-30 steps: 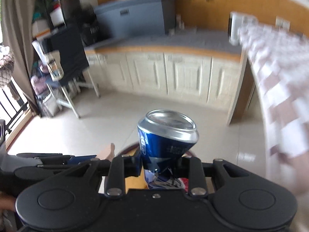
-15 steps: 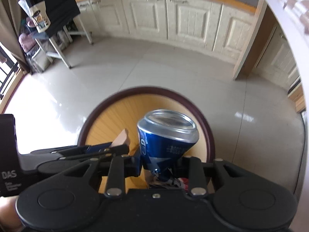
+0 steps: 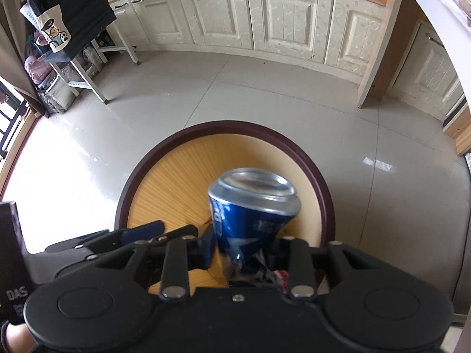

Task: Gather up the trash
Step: 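Open the left tool to drop the cardboard piece into the wastebasket, then open the right tool to drop the Pepsi can into the wastebasket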

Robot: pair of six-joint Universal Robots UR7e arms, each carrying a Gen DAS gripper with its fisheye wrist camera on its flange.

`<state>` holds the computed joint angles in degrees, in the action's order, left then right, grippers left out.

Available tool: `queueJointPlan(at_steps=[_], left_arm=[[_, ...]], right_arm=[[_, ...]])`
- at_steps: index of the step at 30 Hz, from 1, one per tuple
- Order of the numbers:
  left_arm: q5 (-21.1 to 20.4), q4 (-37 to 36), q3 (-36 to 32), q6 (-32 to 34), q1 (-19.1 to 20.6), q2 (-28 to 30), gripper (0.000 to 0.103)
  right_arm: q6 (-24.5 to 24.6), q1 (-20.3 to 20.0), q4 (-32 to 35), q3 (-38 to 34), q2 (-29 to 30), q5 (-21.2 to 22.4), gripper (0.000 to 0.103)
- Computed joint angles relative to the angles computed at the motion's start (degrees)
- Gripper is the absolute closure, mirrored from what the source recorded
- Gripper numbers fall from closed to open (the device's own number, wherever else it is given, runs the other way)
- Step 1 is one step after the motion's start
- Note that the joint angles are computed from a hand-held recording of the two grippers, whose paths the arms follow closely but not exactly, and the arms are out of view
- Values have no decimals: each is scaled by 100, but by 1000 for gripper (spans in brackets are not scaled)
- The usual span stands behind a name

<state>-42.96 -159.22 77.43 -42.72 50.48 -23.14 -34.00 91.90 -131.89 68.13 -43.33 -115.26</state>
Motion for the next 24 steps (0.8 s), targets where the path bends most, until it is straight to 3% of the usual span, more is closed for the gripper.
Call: queueJointPlan(at_steps=[2,12,24], left_arm=[[10,-3,45,-15,-19,-43,46],[69,514,208,-180,-143,-257,30],[385,1318,426,-199,-375,-686,22]], right_arm=[[-7,2,-9,20,-15,7,54],[130,52,101,79,-85,-224,50],[315,77,-464,681,-531,-133,43]])
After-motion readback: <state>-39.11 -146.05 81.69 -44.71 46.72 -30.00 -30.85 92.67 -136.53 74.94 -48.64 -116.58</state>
